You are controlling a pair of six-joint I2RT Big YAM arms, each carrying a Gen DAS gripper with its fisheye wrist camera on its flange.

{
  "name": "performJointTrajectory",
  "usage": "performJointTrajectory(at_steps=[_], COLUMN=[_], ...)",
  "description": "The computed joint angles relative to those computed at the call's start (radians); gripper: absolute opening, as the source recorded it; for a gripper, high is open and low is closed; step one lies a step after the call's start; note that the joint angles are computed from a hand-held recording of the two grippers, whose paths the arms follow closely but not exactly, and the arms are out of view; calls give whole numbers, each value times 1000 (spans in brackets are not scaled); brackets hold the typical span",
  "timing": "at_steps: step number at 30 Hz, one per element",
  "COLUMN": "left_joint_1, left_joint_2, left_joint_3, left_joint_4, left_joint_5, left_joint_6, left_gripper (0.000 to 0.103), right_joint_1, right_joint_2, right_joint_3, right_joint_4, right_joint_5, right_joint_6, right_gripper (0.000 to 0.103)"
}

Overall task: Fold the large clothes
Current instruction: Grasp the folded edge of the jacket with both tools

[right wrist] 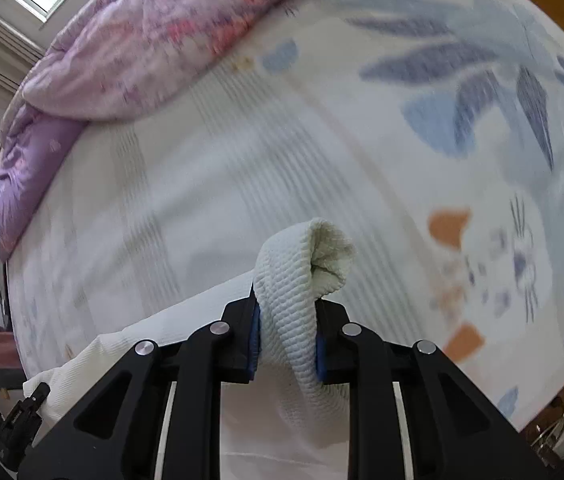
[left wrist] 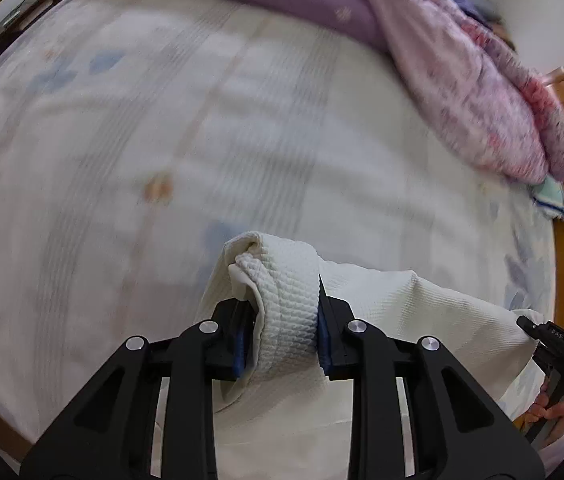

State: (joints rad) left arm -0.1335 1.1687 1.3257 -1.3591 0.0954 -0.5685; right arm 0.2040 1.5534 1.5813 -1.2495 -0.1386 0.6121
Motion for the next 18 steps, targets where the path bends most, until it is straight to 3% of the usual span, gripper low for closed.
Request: performJointTrajectory(at_steps=[7, 11, 15, 17, 18], left_joint_1=[46, 48, 51, 57, 56], left_joint_2=[230, 379, 475, 497, 511], left_joint_3=[169, 246, 257, 242, 239], left_joint_4=[117, 121, 116, 131, 137], left_joint_5=[19, -24, -62, -60, -73], left_joint_6=[70, 158, 173, 177, 183], left_gripper=[26, 27, 27, 30, 32], right_joint_1=[-40, -40, -35, -34, -32], right_joint_2=[232, 375, 509, 550, 566], right_joint_3=[312, 443, 549, 573, 586], right_joint_4=[-63, -117, -210, -228, -237], right_joint_5=[6, 46, 80, 97, 117], right_joint_6=[-46, -94, -128, -149, -156], right_gripper=[19, 19, 20, 24, 32])
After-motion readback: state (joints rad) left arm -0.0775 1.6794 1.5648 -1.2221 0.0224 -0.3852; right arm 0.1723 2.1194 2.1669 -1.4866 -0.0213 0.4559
